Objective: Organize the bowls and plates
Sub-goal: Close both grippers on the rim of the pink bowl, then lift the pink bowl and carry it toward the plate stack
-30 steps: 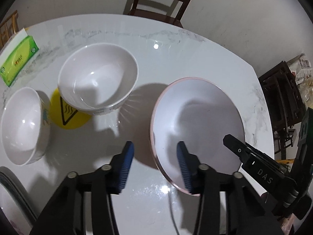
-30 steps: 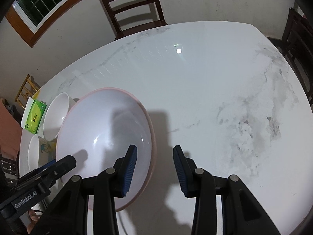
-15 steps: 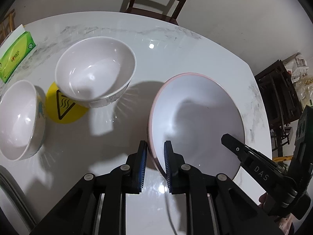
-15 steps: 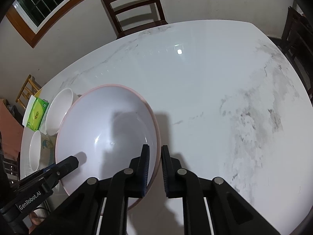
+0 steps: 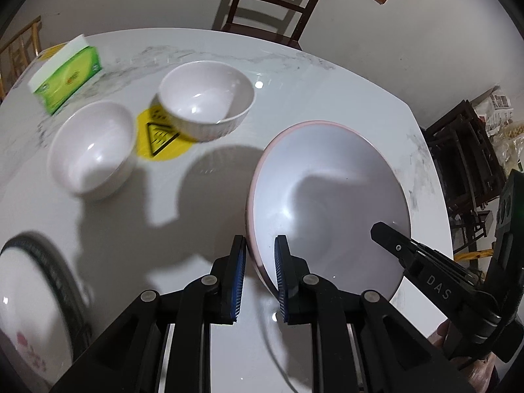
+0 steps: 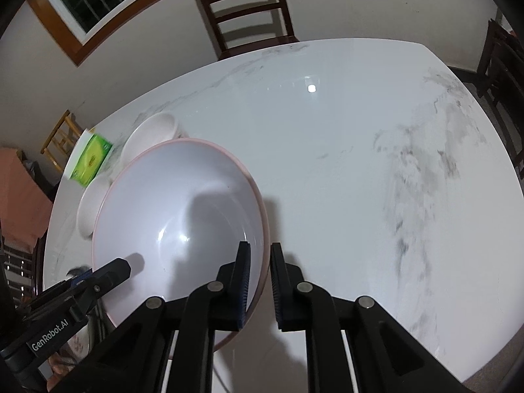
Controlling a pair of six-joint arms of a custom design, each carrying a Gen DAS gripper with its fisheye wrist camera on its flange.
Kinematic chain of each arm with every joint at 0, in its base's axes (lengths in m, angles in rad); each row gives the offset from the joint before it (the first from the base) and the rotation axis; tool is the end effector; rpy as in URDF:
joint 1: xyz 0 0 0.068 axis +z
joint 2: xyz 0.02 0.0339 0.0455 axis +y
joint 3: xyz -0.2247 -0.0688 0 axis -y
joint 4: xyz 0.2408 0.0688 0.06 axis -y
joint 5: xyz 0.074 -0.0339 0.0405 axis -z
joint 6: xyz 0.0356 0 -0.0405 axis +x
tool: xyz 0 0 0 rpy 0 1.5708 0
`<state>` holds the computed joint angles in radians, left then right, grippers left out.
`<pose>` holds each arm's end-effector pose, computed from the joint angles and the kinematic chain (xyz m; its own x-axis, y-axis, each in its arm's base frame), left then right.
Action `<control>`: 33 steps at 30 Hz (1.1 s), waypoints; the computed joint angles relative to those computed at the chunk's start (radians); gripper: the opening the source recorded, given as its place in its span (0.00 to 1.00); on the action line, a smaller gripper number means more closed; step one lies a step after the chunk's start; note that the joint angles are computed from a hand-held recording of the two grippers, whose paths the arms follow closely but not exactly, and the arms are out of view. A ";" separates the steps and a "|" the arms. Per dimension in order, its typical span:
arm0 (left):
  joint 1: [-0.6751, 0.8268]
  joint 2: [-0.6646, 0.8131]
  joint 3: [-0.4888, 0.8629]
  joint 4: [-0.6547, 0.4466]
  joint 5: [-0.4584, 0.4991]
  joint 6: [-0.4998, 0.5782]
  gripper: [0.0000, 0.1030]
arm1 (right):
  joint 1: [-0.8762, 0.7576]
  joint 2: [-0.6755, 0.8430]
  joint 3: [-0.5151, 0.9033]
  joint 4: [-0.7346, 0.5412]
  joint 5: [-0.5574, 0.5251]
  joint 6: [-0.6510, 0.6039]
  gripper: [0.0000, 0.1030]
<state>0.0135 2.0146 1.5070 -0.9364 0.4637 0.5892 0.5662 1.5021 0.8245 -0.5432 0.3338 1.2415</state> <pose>0.3697 -0.0109 0.1468 -0.7999 0.4863 -0.3517 0.5882 0.7516 -0.2986 0.2313 0.1332 0.1323 -0.6462 0.6486 -0.4021 0.6170 0.7542 0.2249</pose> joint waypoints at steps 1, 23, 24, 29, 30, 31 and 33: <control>0.023 -0.013 -0.011 -0.011 0.001 0.022 0.14 | 0.027 0.000 0.005 -0.012 0.010 0.023 0.12; 0.347 -0.070 -0.126 -0.104 -0.011 0.330 0.14 | 0.376 0.221 0.172 -0.059 0.048 0.324 0.12; 0.352 -0.070 -0.131 -0.099 -0.015 0.333 0.14 | 0.380 0.232 0.176 -0.054 0.046 0.329 0.12; 0.372 -0.046 -0.130 -0.092 -0.022 0.348 0.14 | 0.383 0.274 0.194 -0.035 0.030 0.329 0.12; 0.373 -0.043 -0.132 -0.088 -0.025 0.351 0.14 | 0.383 0.281 0.198 -0.033 0.028 0.328 0.12; 0.374 -0.039 -0.134 -0.085 -0.027 0.350 0.14 | 0.383 0.285 0.198 -0.031 0.025 0.327 0.12; 0.376 -0.030 -0.136 -0.082 -0.033 0.355 0.14 | 0.381 0.293 0.199 -0.025 0.017 0.327 0.13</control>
